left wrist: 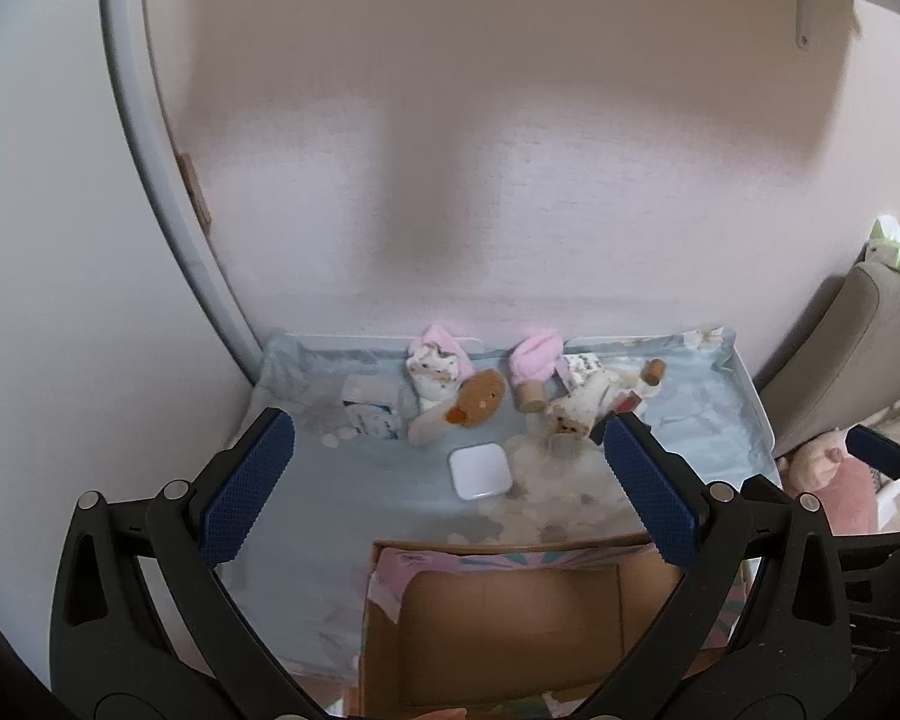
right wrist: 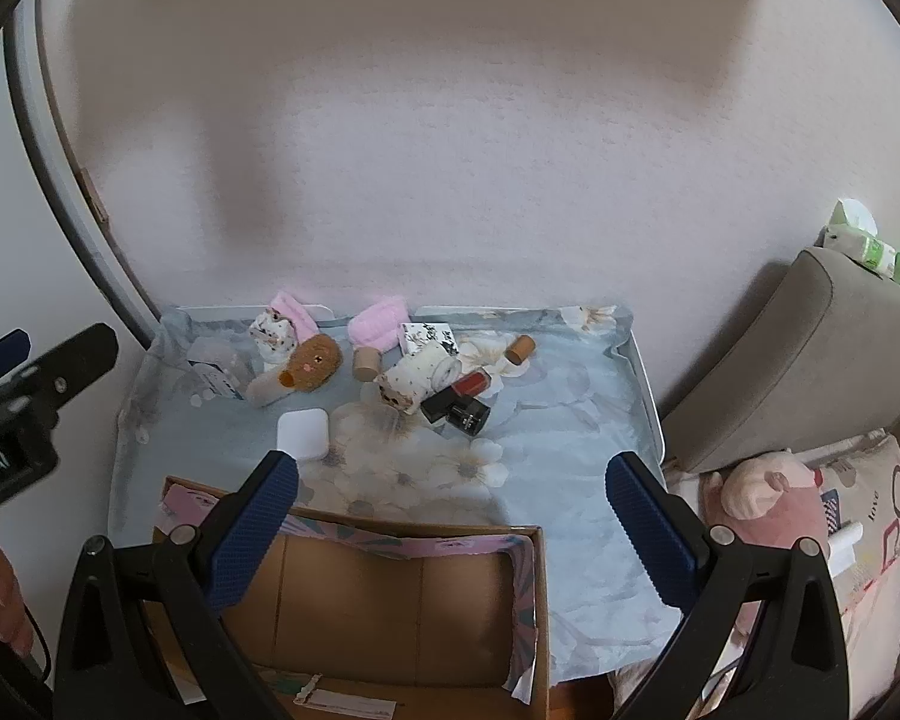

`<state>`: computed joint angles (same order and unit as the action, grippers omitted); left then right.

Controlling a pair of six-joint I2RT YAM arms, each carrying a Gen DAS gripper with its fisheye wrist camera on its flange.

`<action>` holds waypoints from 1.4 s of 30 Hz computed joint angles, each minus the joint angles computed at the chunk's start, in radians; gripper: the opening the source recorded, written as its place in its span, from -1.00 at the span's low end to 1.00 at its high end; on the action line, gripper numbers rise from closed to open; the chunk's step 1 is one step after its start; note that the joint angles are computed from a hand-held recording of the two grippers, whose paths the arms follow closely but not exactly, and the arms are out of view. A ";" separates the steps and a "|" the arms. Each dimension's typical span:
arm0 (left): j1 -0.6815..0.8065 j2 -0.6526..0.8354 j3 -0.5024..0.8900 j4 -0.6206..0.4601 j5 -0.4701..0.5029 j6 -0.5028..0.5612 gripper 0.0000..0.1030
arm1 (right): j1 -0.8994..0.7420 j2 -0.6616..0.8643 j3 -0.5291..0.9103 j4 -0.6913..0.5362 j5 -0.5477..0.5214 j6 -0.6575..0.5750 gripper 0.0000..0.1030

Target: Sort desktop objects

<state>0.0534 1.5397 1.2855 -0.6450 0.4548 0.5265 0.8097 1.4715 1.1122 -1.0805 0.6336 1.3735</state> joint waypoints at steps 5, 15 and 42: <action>0.011 0.016 0.013 -0.019 0.024 0.003 1.00 | 0.000 -0.012 -0.008 0.012 -0.005 -0.001 0.99; 0.008 0.004 0.009 -0.026 0.024 0.005 1.00 | 0.009 0.000 0.013 -0.010 0.015 0.002 0.99; 0.049 0.074 0.109 -0.084 0.093 -0.023 1.00 | 0.000 -0.020 -0.005 0.012 0.016 -0.015 0.99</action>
